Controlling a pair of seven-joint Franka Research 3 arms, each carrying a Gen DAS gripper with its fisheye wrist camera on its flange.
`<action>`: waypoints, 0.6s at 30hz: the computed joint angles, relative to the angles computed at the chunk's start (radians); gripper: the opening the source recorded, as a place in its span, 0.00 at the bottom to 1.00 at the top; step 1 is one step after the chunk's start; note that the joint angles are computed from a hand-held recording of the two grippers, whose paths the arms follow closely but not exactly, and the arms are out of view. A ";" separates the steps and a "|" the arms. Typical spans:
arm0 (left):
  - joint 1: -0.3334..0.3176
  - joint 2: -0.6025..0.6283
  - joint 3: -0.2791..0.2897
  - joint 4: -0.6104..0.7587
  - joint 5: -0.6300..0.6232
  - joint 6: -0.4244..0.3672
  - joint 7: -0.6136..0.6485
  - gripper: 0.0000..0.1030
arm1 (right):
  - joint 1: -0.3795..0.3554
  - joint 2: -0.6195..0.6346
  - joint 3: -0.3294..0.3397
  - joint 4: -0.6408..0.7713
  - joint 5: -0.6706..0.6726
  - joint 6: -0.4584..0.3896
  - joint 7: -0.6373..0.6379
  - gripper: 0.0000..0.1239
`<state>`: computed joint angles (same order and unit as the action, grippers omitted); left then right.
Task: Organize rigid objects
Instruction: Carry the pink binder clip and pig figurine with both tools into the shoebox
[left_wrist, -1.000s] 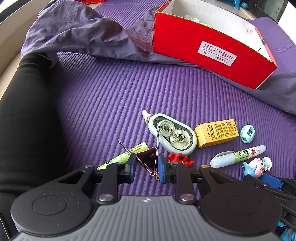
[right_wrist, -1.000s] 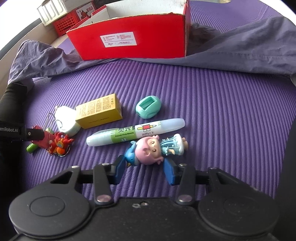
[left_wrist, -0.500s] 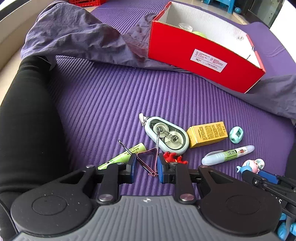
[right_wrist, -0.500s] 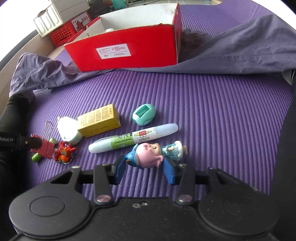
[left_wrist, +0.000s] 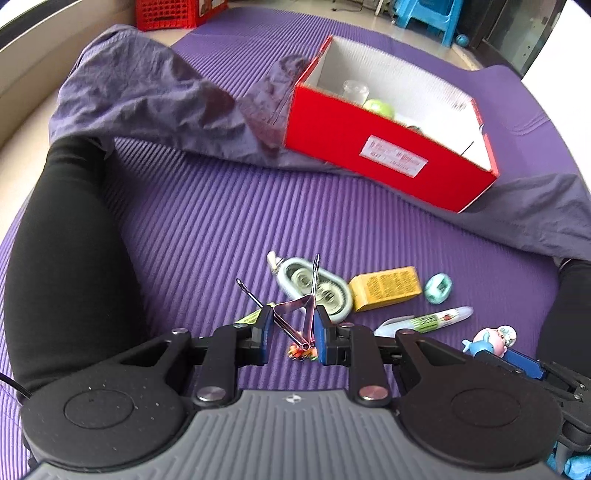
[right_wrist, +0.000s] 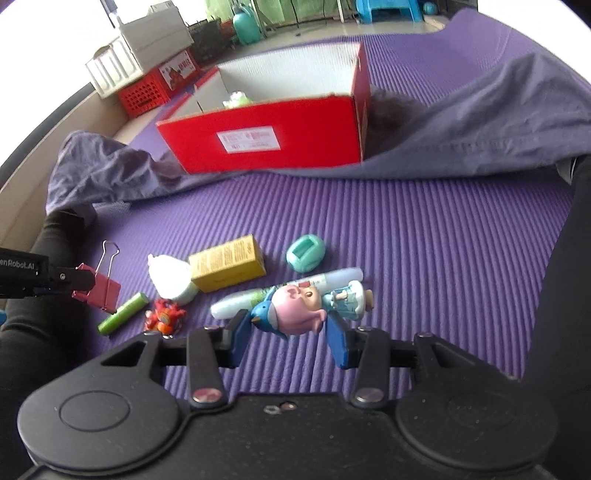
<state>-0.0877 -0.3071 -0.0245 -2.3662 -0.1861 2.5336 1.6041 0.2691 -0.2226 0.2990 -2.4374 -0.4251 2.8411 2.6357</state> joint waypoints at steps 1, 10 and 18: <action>-0.004 -0.005 0.004 0.004 -0.011 -0.002 0.007 0.22 | 0.002 -0.008 -0.003 0.000 0.003 0.000 -0.004 0.35; -0.041 -0.021 0.034 0.070 -0.129 -0.032 0.075 0.22 | -0.017 -0.039 -0.006 0.062 0.002 -0.026 -0.087 0.35; -0.038 0.021 0.014 0.169 -0.156 -0.041 0.087 0.22 | -0.067 -0.026 0.000 0.145 -0.069 -0.040 -0.127 0.35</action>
